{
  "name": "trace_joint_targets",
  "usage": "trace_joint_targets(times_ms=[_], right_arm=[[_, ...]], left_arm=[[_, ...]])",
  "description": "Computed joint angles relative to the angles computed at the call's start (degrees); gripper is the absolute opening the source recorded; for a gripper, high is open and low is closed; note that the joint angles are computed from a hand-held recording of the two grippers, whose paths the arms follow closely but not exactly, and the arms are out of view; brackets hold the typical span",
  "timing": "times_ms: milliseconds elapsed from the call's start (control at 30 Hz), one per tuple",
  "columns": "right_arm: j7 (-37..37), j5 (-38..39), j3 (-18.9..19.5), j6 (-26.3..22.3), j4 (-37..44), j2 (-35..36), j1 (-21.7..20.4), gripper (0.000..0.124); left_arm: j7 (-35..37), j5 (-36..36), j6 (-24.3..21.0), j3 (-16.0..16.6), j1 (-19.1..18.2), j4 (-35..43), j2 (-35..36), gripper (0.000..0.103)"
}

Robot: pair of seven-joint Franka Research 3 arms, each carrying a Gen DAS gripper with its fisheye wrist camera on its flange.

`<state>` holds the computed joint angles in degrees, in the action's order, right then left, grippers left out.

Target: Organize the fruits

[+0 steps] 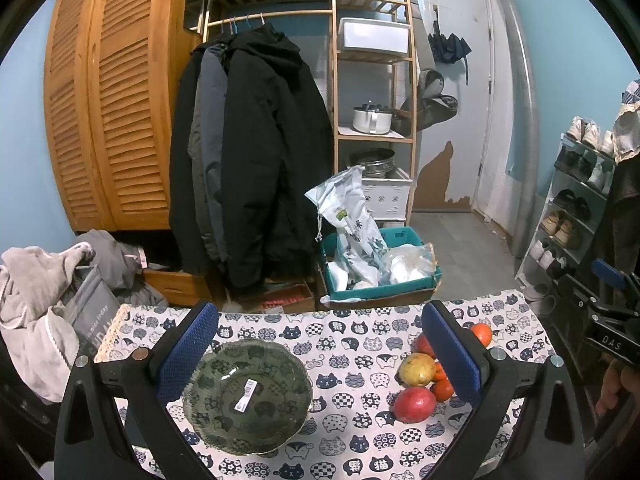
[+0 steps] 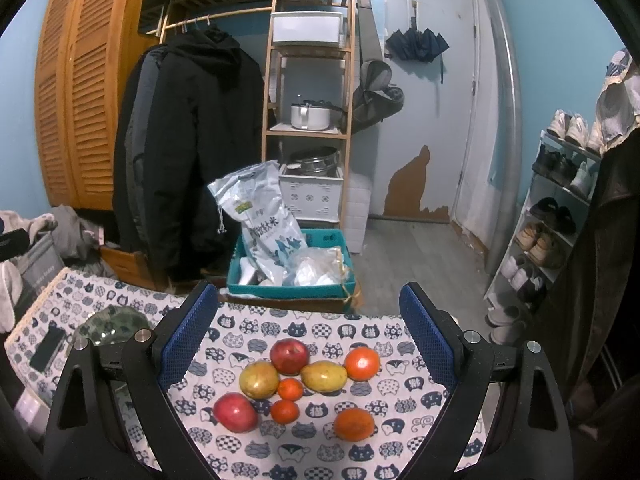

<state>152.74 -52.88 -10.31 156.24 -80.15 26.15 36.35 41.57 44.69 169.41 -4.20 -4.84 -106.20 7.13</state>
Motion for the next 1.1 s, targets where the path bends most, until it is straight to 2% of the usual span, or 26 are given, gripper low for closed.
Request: trace_joint_targets(times_ms=[267,700,967,1100], right_arm=[[0.7,-1.0,-0.4,-0.1,0.0,0.1,0.3,0.091],[-1.5,0.8,0.7,-0.1,-2.4,-1.4,-1.4,0.091],[-5.7,5.3,2.1,-3.0,-3.4,-1.4,-3.0,0.091],[-9.1,9.2,2.9,-4.5,-3.7,-0.7,-4.1,0.091]], left_arm=[[2.9,-2.9,-1.0,-0.6,0.1,1.2,0.7,0.103],[7.5,-8.7,-3.5,-1.3,-1.0,3.8,3.6,0.103],[13.3,-15.6,-6.0,-2.8,-1.5,6.0,6.5,0.103],[14.5,-16.9,-7.4,-2.7,-2.6,8.0,8.7,0.103]])
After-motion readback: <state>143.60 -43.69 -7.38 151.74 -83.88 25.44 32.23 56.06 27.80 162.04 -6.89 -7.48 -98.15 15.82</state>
